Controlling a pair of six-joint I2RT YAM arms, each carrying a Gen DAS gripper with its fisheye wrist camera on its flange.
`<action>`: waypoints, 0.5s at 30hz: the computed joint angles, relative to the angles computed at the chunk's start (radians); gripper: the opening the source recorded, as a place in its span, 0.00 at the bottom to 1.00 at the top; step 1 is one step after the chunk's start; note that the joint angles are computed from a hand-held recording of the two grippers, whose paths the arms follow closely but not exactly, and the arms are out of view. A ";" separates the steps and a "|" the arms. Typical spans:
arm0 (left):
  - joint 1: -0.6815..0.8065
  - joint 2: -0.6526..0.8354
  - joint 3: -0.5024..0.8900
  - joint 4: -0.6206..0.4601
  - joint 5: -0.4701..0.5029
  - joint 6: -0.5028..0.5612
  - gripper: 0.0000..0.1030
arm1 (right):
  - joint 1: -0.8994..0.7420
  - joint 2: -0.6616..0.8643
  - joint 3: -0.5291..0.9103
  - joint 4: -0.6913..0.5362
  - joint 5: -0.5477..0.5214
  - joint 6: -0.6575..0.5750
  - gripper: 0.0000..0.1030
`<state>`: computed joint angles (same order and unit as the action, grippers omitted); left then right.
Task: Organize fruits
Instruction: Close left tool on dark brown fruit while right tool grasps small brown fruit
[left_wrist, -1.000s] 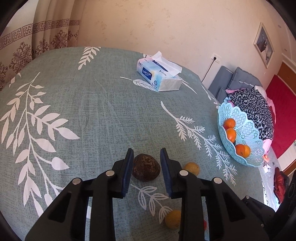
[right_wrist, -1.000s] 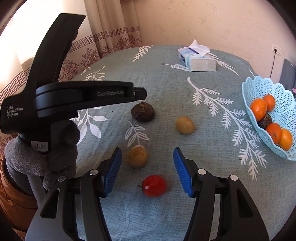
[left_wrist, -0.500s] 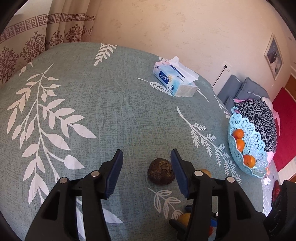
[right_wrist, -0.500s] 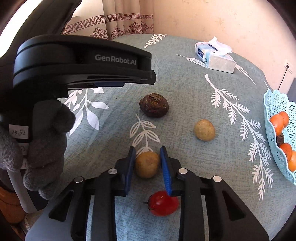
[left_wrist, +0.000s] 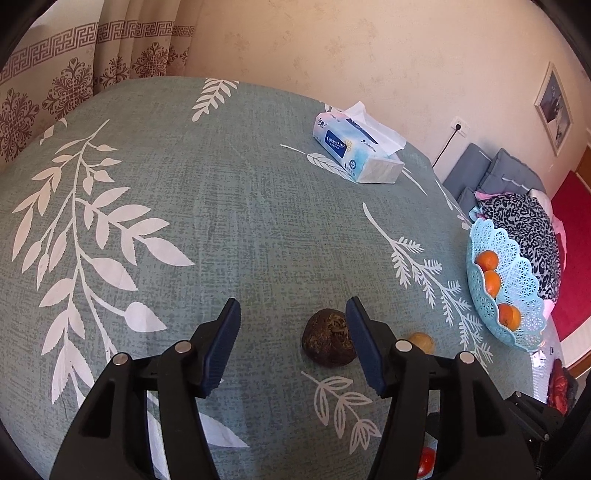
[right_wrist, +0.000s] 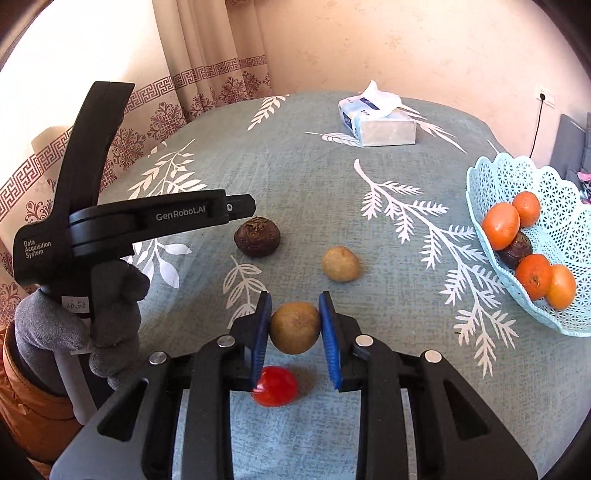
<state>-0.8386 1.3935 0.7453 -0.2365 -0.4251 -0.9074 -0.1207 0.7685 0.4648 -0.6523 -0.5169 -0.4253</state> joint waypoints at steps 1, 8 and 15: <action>0.000 0.001 0.000 0.000 -0.001 0.000 0.58 | -0.007 -0.004 -0.001 -0.002 -0.004 -0.004 0.26; -0.013 0.031 0.013 0.003 0.012 0.020 0.58 | -0.124 0.027 0.032 -0.021 -0.066 -0.046 0.26; -0.033 0.091 0.052 -0.006 0.018 0.053 0.58 | -0.302 0.078 0.094 -0.042 -0.146 -0.115 0.26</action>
